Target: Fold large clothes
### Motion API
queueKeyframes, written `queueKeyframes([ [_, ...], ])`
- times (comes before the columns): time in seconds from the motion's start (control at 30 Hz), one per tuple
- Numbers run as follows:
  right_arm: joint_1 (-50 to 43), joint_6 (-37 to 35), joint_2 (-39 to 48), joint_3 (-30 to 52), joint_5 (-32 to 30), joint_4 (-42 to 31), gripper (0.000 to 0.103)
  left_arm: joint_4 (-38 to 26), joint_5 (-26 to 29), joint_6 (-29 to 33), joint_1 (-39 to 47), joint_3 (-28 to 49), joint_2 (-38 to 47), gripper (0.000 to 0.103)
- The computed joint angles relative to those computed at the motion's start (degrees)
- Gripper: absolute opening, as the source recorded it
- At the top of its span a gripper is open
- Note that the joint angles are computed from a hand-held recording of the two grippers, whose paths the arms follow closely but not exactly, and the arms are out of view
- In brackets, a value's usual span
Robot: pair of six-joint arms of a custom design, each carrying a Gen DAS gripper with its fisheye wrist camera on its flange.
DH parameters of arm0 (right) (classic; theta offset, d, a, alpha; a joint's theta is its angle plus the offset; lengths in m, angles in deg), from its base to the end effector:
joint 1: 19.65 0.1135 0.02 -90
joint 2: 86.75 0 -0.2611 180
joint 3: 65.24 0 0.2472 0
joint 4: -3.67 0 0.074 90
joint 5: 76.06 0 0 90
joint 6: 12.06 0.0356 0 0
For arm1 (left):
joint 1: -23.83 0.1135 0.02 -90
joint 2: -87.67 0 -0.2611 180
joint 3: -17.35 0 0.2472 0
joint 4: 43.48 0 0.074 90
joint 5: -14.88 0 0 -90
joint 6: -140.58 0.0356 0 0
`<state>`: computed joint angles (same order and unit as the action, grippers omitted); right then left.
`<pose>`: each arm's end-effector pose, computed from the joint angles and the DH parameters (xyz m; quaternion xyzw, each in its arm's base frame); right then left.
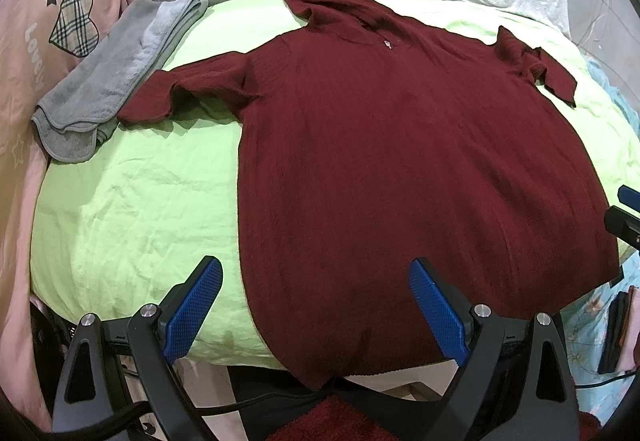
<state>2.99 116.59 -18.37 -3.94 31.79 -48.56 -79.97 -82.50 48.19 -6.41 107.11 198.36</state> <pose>0.2111 0.0762 0.2330 0.1733 0.9377 0.0045 0.3012 0.3496 -0.1985 0.1773 0.2130 0.9341 -0.0193 0.2860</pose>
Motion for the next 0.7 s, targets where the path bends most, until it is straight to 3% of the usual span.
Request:
queueKeyframes([
  [0.3,-2.3,-1.7,-1.3,-0.7,0.2,1.9,0.103,-4.0,0.6,0.5,0.7,4.1,1.9,0.095],
  [0.43,-6.1,-4.8,-2.0,-0.7,1.3,2.3,0.103,-4.4,-2.2,1.1,0.6,7.7,4.5,0.095],
  [0.57,-14.0,-10.5,-3.9,-1.4,0.5,5.4,0.102,-4.4,-1.4,0.7,1.2,11.2,7.2,0.095],
  [0.7,-26.0,-16.6,-2.0,-0.6,-6.1,10.1,0.101,-6.8,-2.0,1.0,1.0,15.8,10.2,0.095],
])
